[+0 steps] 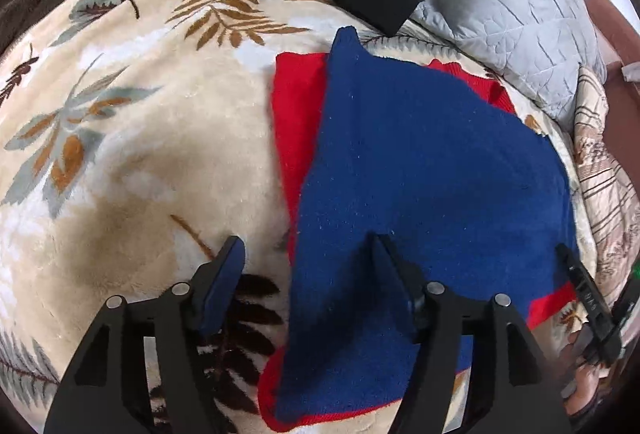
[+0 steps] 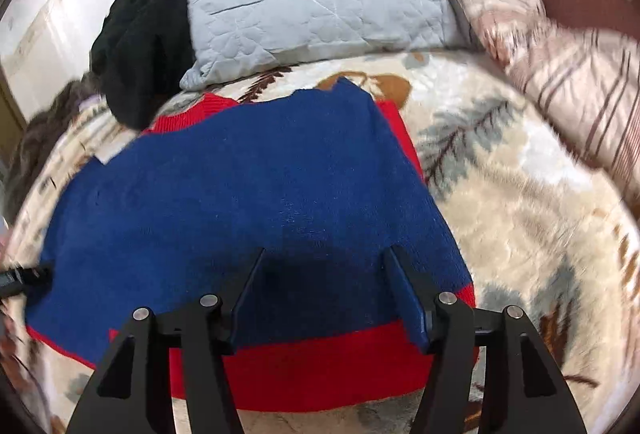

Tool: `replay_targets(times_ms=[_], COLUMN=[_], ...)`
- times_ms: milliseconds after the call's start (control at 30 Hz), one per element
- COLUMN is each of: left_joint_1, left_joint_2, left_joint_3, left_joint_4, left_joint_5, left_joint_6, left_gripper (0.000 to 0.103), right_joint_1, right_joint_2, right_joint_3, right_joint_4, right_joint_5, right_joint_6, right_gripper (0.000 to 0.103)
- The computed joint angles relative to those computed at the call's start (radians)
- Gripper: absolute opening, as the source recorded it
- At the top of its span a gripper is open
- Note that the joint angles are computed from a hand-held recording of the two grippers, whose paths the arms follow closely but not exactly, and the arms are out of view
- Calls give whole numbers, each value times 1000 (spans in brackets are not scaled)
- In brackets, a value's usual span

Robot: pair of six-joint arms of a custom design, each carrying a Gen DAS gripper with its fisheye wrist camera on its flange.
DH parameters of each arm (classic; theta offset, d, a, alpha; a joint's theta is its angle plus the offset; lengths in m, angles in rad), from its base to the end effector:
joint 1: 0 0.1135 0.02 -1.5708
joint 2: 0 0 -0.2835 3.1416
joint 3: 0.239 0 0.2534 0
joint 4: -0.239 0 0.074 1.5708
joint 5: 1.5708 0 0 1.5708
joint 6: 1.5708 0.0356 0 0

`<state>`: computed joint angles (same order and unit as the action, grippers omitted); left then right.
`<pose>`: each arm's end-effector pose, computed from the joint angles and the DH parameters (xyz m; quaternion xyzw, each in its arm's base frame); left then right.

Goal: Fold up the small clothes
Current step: 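Grasp the red-edged side of the folded sweater with both grippers, then lift the sweater side and fold it over lengthwise with both grippers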

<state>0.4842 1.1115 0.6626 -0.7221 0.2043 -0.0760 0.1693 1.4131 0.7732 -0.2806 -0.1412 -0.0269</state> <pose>0.1667 0.0795 0.2145 -0.2501 0.9426 -0.0578 0.2137 0.2702 0.0513 0.2076 -0.1150 0.9385 0.0893 0.3131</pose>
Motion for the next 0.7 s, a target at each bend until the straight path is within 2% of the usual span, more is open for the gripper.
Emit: replay_targets(times_ms=[133,267,467,633,700], left_joint_1=[144,308,460,465,469], left_joint_2=[6,86,175,186,188], left_joint_3=[38,78,131,143,147], left_joint_4=[-39,-57,-100,-118,-126], left_joint_5=[89,163,269,270,272], left_joint_6=[54,99,149,173,186], left_gripper=[65,65,65,65,65], right_joint_1=[33,191,593,892,979], right_joint_2=[-73,-131,-166,-118,-76], right_joint_3=[6,-8,-28,-29,-24], right_joint_4=[-69,-119,-108,-56,-26], right_joint_5=[-72,-79,38,181,271], right_joint_6=[39,46,66,69,50], right_gripper=[62,62,64,67,70])
